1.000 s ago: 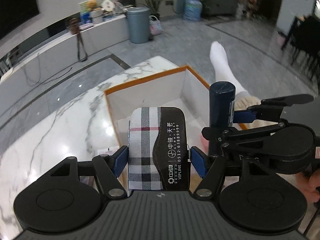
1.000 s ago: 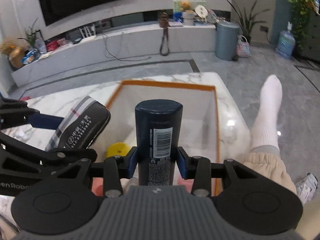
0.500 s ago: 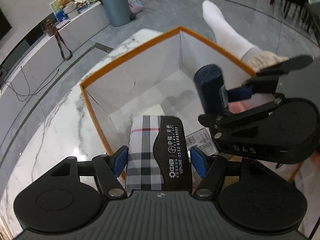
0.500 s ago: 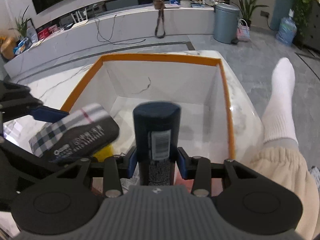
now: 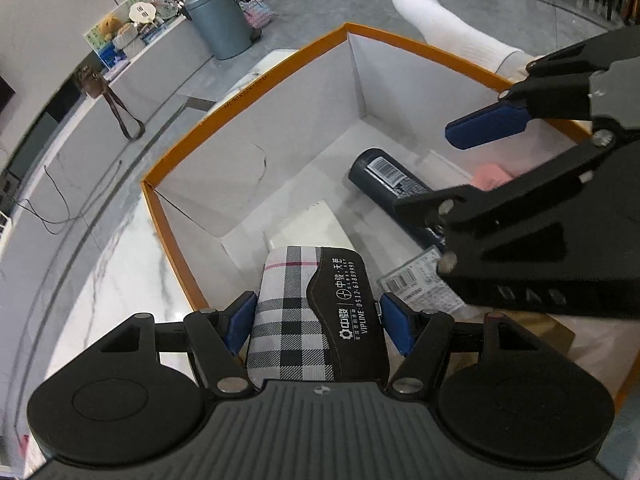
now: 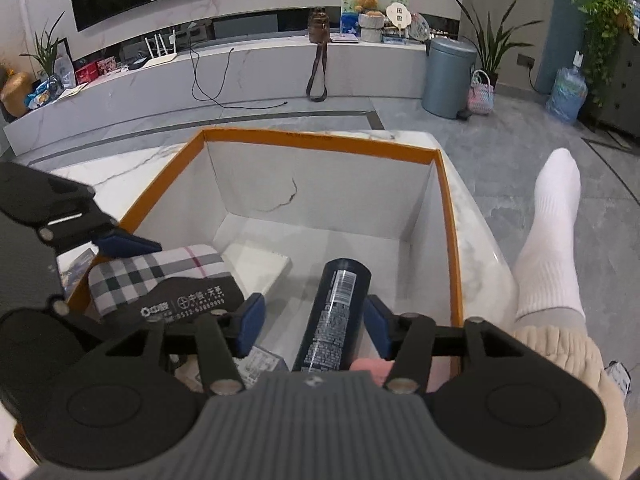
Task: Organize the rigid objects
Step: 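Open both tools to drop the plaid case and black can into the box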
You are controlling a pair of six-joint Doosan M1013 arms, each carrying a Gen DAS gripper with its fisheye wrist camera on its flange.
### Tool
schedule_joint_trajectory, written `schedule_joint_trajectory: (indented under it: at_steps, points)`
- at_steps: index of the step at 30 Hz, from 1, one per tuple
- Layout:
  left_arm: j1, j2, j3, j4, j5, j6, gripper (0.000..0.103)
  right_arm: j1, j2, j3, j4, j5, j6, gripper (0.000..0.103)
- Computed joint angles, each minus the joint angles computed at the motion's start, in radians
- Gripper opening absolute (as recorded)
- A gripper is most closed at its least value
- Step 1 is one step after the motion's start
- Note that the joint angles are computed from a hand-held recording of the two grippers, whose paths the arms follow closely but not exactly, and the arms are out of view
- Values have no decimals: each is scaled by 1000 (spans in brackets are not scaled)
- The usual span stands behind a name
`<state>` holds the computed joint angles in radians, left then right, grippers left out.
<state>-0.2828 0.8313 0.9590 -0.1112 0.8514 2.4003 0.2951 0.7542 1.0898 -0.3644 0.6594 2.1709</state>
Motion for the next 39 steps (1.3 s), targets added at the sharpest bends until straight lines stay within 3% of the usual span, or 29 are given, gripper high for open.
schedule_joint_trajectory:
  at_steps: [6, 19, 30, 33, 39]
  points:
    - [-10, 5, -3, 60, -22, -35, 78, 8, -5, 11, -67, -9, 42, 60]
    - [-7, -21, 36, 41, -76, 7, 84, 15, -7, 19, -109, -20, 72, 64]
    - [17, -48, 66, -91, -122, 52, 84, 22, -14, 33, -188, -38, 166, 70]
    - [25, -60, 79, -106, -133, 54, 84, 25, -20, 46, -228, -48, 215, 78]
    - [44, -94, 117, -146, -161, 63, 84, 39, -36, 69, -323, -67, 293, 81]
